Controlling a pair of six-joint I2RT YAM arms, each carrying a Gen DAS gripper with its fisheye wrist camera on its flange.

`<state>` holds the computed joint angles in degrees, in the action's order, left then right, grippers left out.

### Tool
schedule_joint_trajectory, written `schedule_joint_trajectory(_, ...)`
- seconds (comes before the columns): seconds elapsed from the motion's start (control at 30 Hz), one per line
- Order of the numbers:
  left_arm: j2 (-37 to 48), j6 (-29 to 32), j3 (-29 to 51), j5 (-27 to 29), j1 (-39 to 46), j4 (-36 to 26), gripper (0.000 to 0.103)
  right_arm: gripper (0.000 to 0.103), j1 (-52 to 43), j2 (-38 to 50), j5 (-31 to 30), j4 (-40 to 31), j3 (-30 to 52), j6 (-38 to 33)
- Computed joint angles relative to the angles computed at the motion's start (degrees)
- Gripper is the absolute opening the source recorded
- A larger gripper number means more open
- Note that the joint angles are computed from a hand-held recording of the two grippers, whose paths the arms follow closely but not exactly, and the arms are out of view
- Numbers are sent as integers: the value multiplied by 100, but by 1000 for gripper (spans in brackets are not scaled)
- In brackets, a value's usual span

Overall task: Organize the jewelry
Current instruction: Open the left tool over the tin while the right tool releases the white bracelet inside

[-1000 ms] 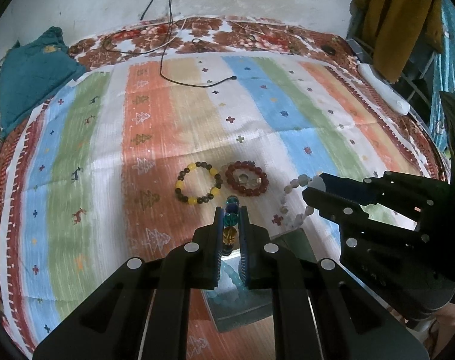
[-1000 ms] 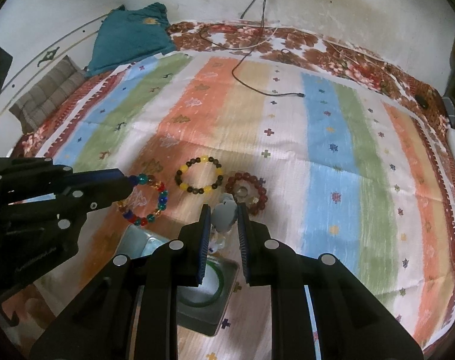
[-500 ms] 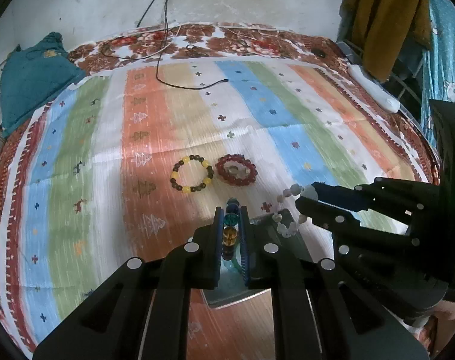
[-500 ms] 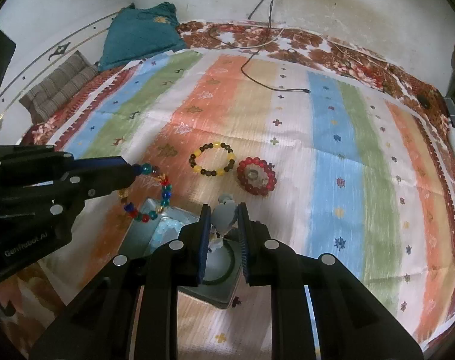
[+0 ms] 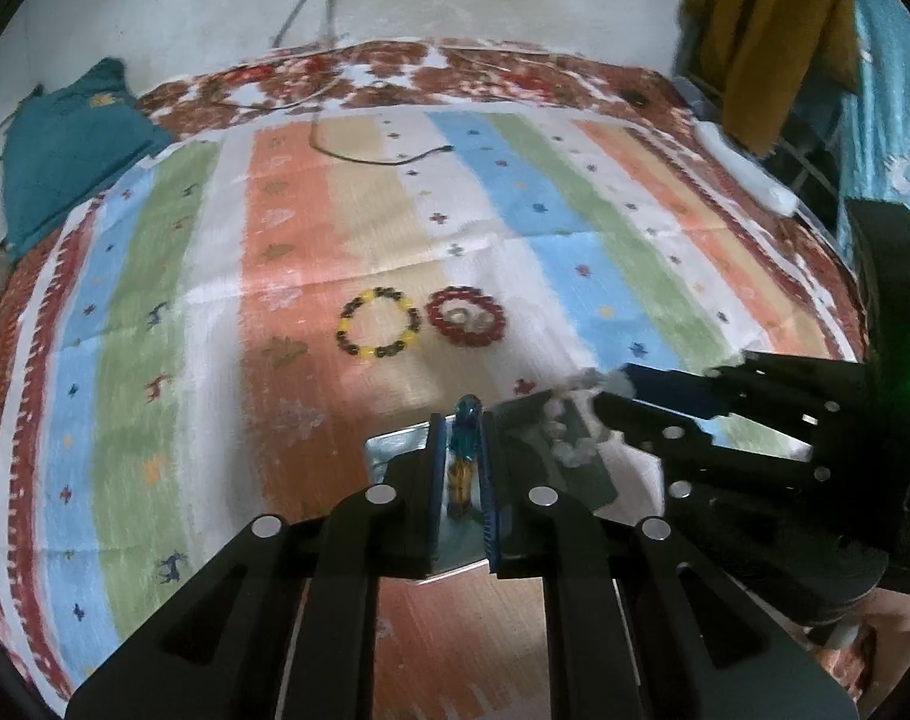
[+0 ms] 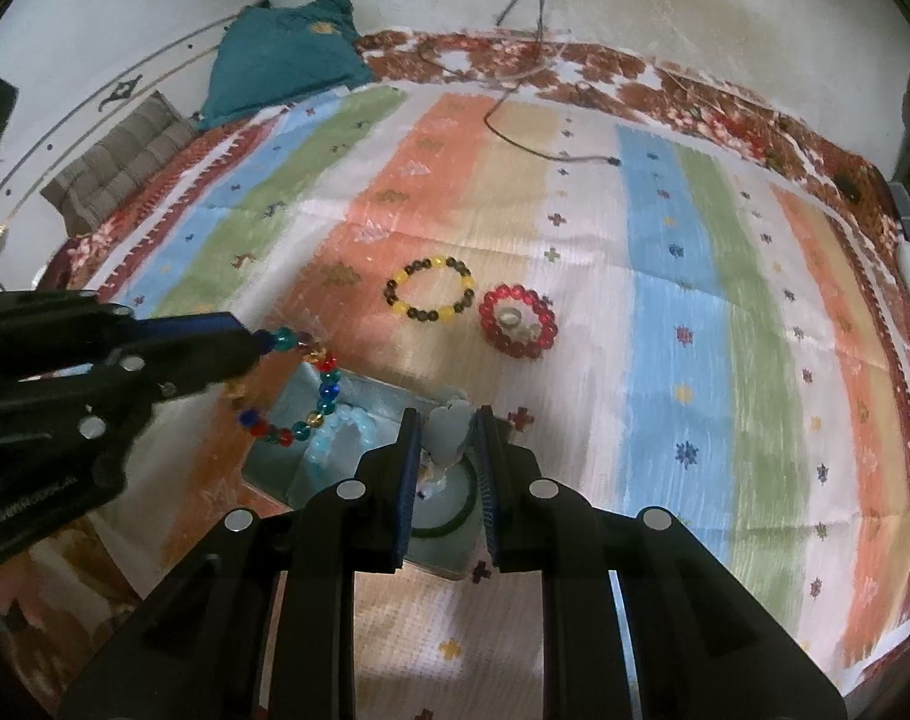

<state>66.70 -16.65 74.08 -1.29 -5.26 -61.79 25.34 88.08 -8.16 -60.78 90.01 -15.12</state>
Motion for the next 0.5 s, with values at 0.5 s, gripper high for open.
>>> schedule_joint_trajectory(0.5, 103, 10, 10, 21, 383, -26, 26, 41, -126, 270, 286, 67, 218, 128)
